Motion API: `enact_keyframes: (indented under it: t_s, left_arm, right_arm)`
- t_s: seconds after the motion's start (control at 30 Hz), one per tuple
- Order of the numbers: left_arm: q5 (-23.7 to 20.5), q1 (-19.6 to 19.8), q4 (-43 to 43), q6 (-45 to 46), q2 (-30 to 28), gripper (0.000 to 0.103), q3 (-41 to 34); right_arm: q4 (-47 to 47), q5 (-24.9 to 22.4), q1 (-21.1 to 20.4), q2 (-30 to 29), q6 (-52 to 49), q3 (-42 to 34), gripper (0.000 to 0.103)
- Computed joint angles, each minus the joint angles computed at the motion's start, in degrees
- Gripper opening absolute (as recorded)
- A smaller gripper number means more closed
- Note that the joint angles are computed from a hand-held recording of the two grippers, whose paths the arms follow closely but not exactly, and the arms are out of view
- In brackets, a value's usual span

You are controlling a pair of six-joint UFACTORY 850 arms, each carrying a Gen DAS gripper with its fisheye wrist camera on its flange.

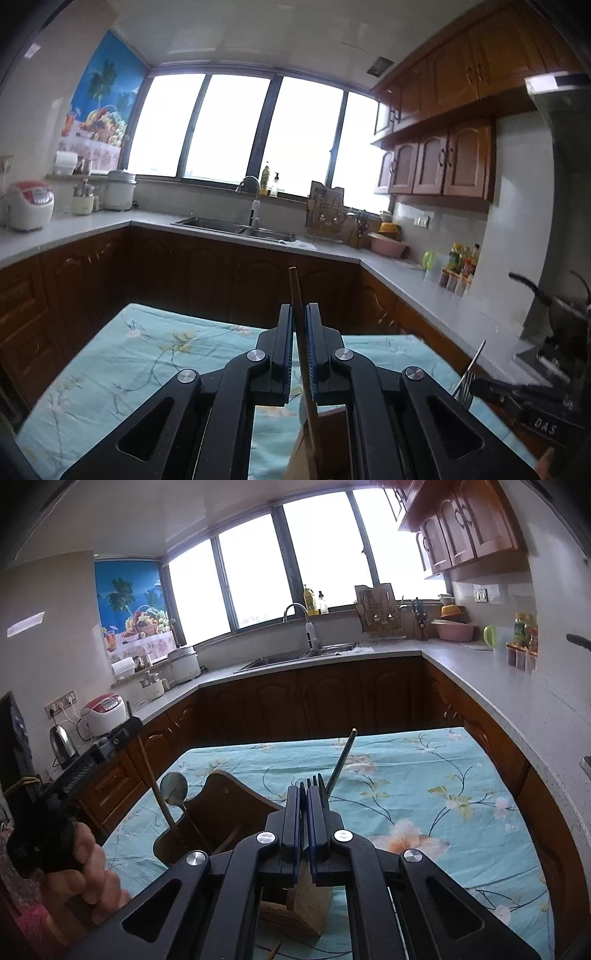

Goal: Organize utensils
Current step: 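Lower the chopstick into the holder and open the left tool while the right tool holds the fork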

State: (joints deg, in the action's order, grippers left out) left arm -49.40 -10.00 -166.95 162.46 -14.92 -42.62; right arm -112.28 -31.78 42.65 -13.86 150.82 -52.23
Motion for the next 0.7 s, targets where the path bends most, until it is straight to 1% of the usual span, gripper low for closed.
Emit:
enact_keyframes:
  t_s: [0.1,0.2,0.37,0.57,0.63,0.7]
  left_arm:
    - [1.2,0.8,2.4,0.3,0.5,0.007,-0.2]
    - [2.5,1.7,5.2,-0.6,0.7,0.007,-0.7]
    - [5.9,2.0,7.1,-0.6,0.8,0.008,-1.9]
    - [7.9,3.1,10.5,-4.9,1.3,0.008,-2.9]
    - [8.8,3.3,11.3,-5.9,1.5,0.008,-3.3]
    - [9.2,3.6,12.3,-6.8,1.4,0.008,-3.5]
  right_arm:
    - [1.3,-0.5,0.4,-0.5,-1.5,-0.5,0.003]
    - [0.7,-0.2,0.3,-0.5,-0.7,-0.5,0.004]
    - [1.3,0.2,0.2,-0.6,-1.6,-0.9,0.004]
    - [1.8,0.6,0.4,-0.6,-2.4,-1.3,0.005]
    - [1.9,0.5,0.4,-0.6,-2.5,-1.4,0.009]
    - [1.6,0.4,0.5,-0.4,-2.0,-1.3,0.009]
